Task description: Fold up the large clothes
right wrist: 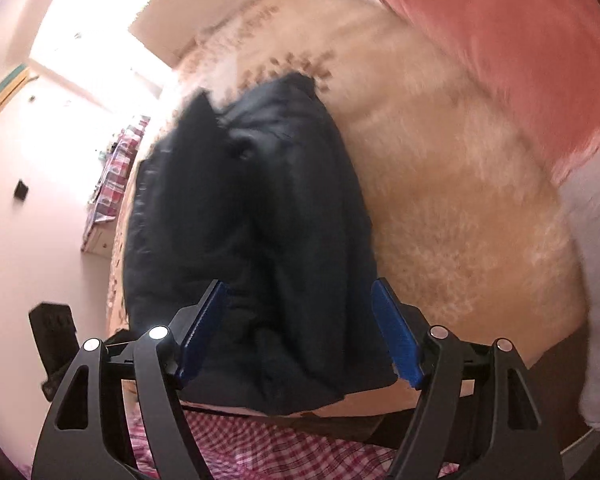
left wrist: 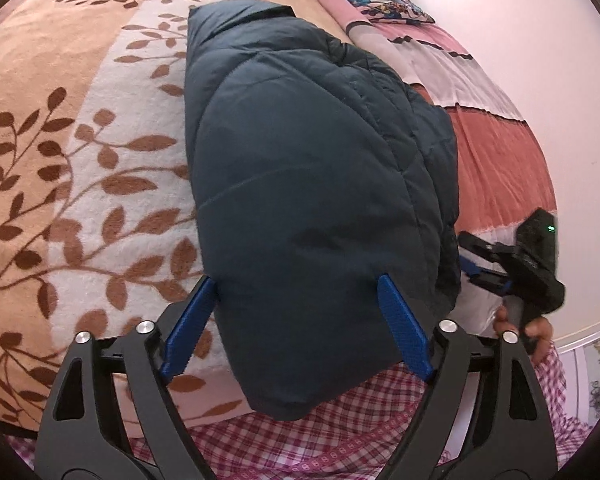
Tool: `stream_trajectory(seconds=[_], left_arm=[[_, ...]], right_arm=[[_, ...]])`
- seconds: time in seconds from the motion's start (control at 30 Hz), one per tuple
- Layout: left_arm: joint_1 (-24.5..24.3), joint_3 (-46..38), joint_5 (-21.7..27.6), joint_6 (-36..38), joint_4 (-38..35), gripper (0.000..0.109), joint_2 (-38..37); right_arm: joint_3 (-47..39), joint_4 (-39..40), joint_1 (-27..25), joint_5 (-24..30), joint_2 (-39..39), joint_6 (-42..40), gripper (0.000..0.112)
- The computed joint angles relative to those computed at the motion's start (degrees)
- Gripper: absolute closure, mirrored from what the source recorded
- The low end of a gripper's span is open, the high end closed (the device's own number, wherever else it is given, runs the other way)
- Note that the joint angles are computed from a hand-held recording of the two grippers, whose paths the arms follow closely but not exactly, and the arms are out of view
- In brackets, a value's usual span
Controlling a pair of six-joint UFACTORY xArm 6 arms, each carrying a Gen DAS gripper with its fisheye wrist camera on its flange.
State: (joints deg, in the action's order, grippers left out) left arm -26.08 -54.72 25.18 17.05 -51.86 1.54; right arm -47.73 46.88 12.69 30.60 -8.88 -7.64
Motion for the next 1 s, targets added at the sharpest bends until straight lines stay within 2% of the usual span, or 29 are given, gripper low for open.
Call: stream_trajectory(seconds=[0.17,0.3,0.4,0.43,0.57,0.67,0.83,0.9,1.0], left_arm=[[-0.39,-1.26,-0.31,-0.71,0.93,0.017,2.00],[-0.18,-2.17,0.30,0.06,-1.37,0.013,3.44],[-0.22,-2.33,0.39,0.51,-2.03,0.013,3.57],[-0.10,-2.56,0.58,0.86,-2.38,0.013,3.79],[-0.24,-3.08,0.54,1.34,-3.01,0.013,4.27],[-0.23,-3.60,0.95,1.29,-2.75,0.013,4.63],[-0.48,-4.85,1.29,1.32,-1.71,0.013,5.71],[-0.96,-4.82,0.41,1.11,-0.22,0.019,5.71],[-1.88,-4.08,-2.02,0.81,2.00,0.031,5.04]], right_arm=[[-2.34,9.55,-0.66,3.62,4.04,-5.26,0.033],[-3.89,9.29,-1.29,4.54,5.63,-4.24,0.029],[-2.46,20.35,-2.41,4.46,2.96,-12.65,0.029],[-2.38,21.29,-2.26,4.06,2.42,-14.38,0.027],[-4.02,10.94,-0.90,5.34,3.83,-11.25,0.025],[-5.35,6.85,-0.29,7.18,6.66,-8.83,0.025],[-6.60,10.15,-0.84,9.23,9.90,-11.14,0.024],[-7.80,12.04,-0.88,10.25,11.87,-13.09,0.030],[-5.77,13.89,-0.62,10.36,9.93,-14.77,0.046]])
